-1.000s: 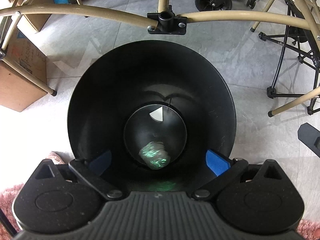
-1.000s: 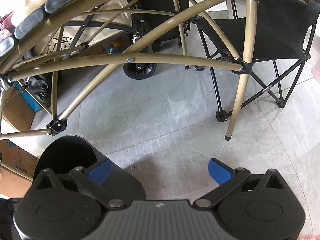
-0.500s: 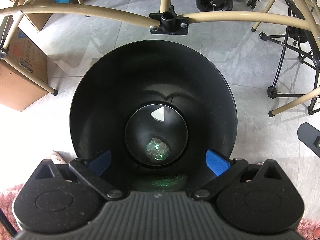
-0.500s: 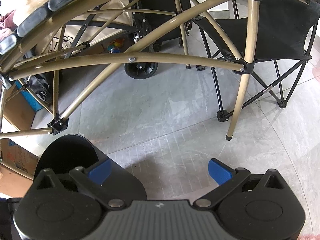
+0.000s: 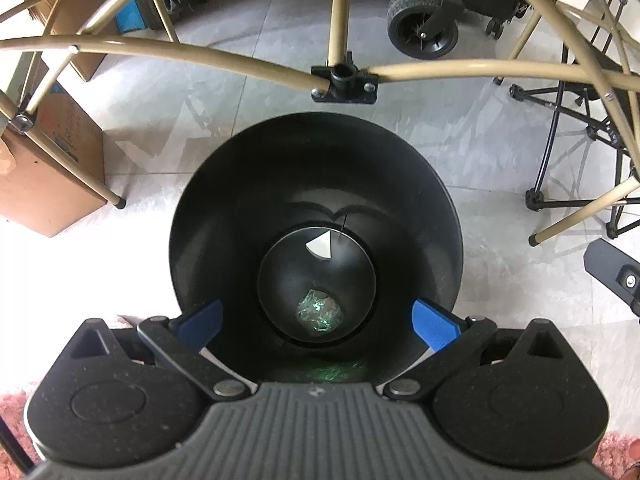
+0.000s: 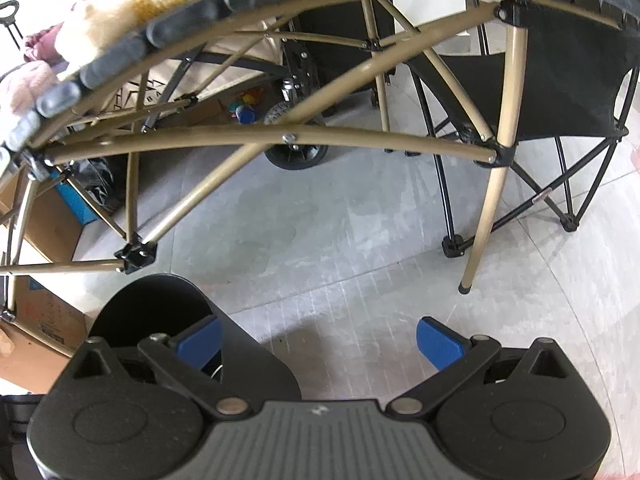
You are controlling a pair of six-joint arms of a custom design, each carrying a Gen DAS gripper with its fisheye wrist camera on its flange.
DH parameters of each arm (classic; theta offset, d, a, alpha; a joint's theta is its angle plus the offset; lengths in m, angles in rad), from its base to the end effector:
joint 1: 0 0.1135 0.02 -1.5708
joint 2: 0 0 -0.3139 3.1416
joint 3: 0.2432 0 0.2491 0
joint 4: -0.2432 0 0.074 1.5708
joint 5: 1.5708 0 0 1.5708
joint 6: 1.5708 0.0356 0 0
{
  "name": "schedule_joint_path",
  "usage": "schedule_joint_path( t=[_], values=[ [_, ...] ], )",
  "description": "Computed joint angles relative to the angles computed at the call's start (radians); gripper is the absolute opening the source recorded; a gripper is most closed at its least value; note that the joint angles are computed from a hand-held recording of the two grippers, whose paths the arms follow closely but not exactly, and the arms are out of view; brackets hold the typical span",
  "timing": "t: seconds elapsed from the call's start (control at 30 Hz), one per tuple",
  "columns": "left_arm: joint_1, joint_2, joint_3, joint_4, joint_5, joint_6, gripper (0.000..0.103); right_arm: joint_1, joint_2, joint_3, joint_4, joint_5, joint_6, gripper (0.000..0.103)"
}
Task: Collect trash
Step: 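Raise both tools out of the bin back toward the table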
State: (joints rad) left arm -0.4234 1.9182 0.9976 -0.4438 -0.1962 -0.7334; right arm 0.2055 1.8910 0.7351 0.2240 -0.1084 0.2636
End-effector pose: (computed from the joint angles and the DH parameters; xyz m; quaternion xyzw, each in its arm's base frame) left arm 0.3158 -0.1347 0.1459 -0.1628 0.9765 0.0255 0.1391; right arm 0.3285 0.0724 0.1266 0.0105 0.9481 0.1229 0.2930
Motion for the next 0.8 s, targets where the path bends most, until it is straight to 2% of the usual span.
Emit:
schedule_joint_path(
  t=[0.27, 0.67, 0.8],
  values=[
    [-0.028, -0.138, -0.067, 0.009, -0.053, -0.011, 0.103, 0.006, -0.079, -0.038, 0.011, -0.017, -0.010, 0.103],
    [-0.088, -0.366, -0.163, 0.036, -0.209, -0.026, 0.103, 0.046, -0.296, -0.132, 0.075, -0.002, -0.041, 0.103],
    [-0.090, -0.451, -0.190, 0.061, -0.258, 0.003, 0.103, 0.055, -0.367, -0.151, 0.099, -0.007, -0.054, 0.103]
  ],
)
